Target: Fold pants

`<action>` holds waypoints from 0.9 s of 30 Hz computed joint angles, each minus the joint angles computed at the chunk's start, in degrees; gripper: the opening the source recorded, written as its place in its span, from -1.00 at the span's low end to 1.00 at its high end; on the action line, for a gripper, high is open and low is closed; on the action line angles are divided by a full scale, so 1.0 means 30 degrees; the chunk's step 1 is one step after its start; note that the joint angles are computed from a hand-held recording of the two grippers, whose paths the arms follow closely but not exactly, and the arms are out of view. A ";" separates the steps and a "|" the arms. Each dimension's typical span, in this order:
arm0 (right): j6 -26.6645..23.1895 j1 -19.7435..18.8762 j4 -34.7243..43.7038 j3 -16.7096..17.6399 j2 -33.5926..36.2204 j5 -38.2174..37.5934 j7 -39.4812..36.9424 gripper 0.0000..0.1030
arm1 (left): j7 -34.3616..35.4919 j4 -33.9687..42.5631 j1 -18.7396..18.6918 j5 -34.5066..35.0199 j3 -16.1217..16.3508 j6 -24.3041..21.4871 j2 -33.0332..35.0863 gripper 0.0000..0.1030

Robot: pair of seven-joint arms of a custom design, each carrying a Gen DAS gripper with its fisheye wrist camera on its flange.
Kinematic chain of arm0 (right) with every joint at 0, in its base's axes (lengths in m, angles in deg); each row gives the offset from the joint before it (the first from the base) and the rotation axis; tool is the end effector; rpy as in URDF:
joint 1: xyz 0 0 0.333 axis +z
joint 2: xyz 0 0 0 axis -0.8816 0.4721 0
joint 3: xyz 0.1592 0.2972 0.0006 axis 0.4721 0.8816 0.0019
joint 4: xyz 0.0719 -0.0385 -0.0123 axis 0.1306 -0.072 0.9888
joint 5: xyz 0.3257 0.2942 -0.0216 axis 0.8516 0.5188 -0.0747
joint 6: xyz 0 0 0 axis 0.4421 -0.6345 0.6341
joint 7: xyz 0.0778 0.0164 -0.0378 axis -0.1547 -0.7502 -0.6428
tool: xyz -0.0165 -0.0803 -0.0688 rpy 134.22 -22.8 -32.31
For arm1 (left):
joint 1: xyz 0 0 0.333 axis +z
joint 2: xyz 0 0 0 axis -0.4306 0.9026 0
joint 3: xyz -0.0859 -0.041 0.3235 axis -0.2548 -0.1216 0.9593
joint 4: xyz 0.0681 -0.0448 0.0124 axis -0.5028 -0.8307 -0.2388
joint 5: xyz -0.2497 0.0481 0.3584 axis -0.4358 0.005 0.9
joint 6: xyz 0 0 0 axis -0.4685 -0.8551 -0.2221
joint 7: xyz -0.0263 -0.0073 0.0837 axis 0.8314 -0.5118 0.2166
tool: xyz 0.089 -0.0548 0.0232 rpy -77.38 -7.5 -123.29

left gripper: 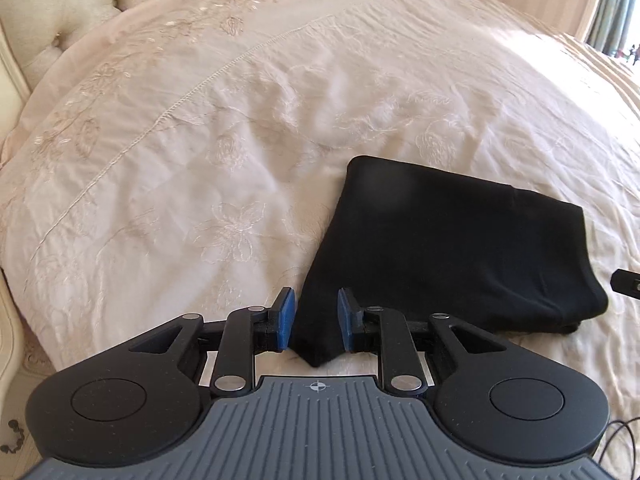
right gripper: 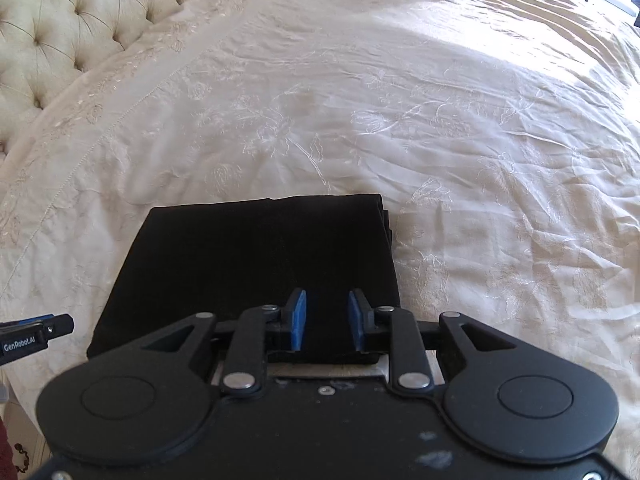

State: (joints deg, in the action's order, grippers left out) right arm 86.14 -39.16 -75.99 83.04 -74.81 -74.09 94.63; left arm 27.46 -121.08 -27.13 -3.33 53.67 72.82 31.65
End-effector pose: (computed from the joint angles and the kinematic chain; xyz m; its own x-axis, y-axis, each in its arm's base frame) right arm 0.6370 0.2959 0.4200 -0.3307 -0.9293 -0.1642 -0.7688 0.3662 -0.5243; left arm 0.7011 -0.0665 0.4207 -0.1895 -0.9815 -0.0280 -0.8488 0.1781 -0.4979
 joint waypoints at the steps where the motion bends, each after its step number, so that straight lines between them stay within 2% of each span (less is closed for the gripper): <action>1: 0.0025 0.0167 -0.0377 -0.0042 -0.0387 -0.0277 0.0421 -0.47 | -0.0251 -0.0492 -0.0165 0.0427 0.0142 -0.0015 -0.0489 -0.36; 5: 0.0052 0.0491 -0.2038 0.0207 -0.2069 -0.1156 0.2419 -0.31 | -0.0845 -0.2219 -0.0408 0.1446 0.0072 0.0096 -0.2209 -0.33; 8: -0.0260 0.0467 -0.2991 0.0670 -0.3169 -0.1413 0.3034 -0.23 | -0.2667 -0.3171 -0.0789 0.3665 0.0089 0.0643 -0.3165 -0.33; 11: -0.0526 0.0425 -0.3822 0.1059 -0.4226 -0.2362 0.4108 -0.09 | -0.2993 -0.3861 -0.0805 0.4552 -0.0303 0.0934 -0.4070 -0.32; 13: -0.0719 0.0317 -0.4187 0.1325 -0.4786 -0.2832 0.4641 -0.01 | -0.2651 -0.4345 -0.0727 0.4186 -0.0620 0.1121 -0.4685 -0.28; 16: -0.1163 0.0204 -0.4736 0.1781 -0.5734 -0.3449 0.5448 0.10 | -0.1766 -0.5062 -0.0643 0.2941 -0.1008 0.1382 -0.5603 -0.10; 23: -0.2223 0.0079 -0.5373 0.2905 -0.7253 -0.5148 0.6899 0.18 | -0.0415 -0.6239 -0.0601 0.1234 -0.1443 0.1646 -0.7094 -0.09; 27: -0.2713 0.0118 -0.5552 0.3290 -0.7702 -0.5891 0.7788 0.22 | -0.0228 -0.6620 -0.0503 0.0832 -0.1593 0.1123 -0.7684 -0.08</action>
State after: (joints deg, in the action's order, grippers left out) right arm 78.00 -38.80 -92.65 92.91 -97.92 -91.76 117.99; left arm 26.77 -140.94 -28.64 -0.83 48.89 76.19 8.60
